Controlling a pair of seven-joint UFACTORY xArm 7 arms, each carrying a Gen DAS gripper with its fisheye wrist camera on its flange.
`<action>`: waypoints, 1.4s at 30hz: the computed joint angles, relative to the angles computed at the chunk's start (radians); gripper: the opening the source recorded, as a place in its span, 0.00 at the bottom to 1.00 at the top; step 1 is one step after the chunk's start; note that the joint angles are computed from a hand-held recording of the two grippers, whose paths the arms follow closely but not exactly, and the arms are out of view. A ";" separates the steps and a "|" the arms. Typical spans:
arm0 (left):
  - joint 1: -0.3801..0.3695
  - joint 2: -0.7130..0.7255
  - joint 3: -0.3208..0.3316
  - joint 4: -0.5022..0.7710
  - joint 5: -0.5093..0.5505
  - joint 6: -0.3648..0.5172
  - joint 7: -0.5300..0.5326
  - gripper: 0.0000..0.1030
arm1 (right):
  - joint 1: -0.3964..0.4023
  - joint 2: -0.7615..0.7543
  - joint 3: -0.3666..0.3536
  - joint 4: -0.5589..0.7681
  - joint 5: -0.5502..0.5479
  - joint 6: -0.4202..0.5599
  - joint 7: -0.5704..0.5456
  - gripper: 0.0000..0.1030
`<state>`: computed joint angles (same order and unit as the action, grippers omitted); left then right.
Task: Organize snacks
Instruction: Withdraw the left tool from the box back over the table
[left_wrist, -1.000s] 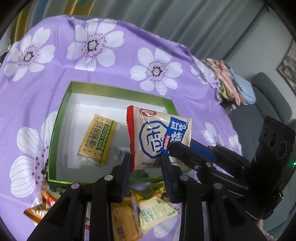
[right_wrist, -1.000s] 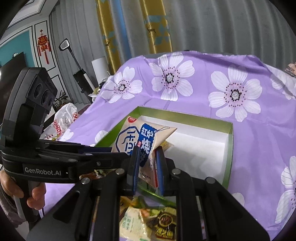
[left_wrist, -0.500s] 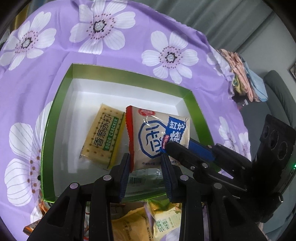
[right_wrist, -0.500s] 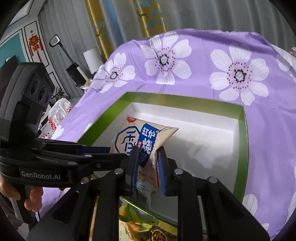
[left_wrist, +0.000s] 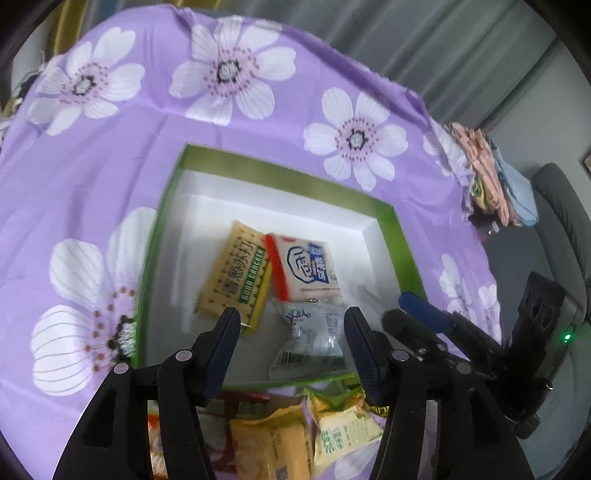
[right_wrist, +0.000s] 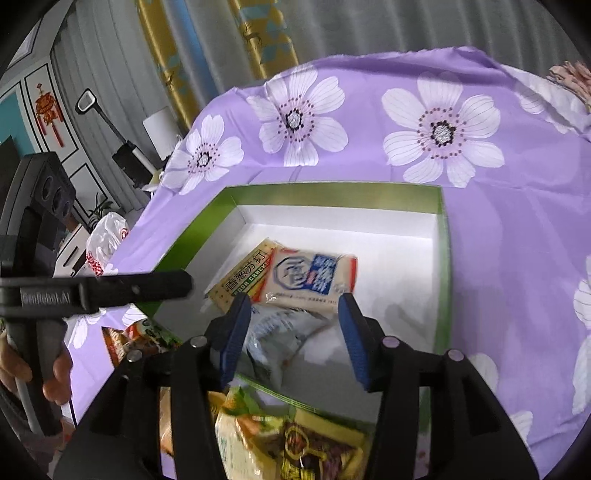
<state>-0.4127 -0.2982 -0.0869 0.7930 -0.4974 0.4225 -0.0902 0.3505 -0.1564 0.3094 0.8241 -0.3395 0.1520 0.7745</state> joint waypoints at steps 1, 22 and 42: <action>0.007 -0.015 -0.004 -0.010 0.009 -0.004 -0.013 0.58 | -0.006 -0.024 0.007 -0.015 -0.011 0.003 0.018 0.51; 0.056 -0.504 0.020 -0.340 0.170 0.108 -0.289 0.79 | 0.062 -0.315 0.066 -0.221 0.180 0.019 0.012 0.77; 0.002 -0.635 -0.037 -0.425 0.220 0.182 -0.380 0.79 | 0.207 -0.309 0.073 -0.247 0.272 0.053 -0.082 0.77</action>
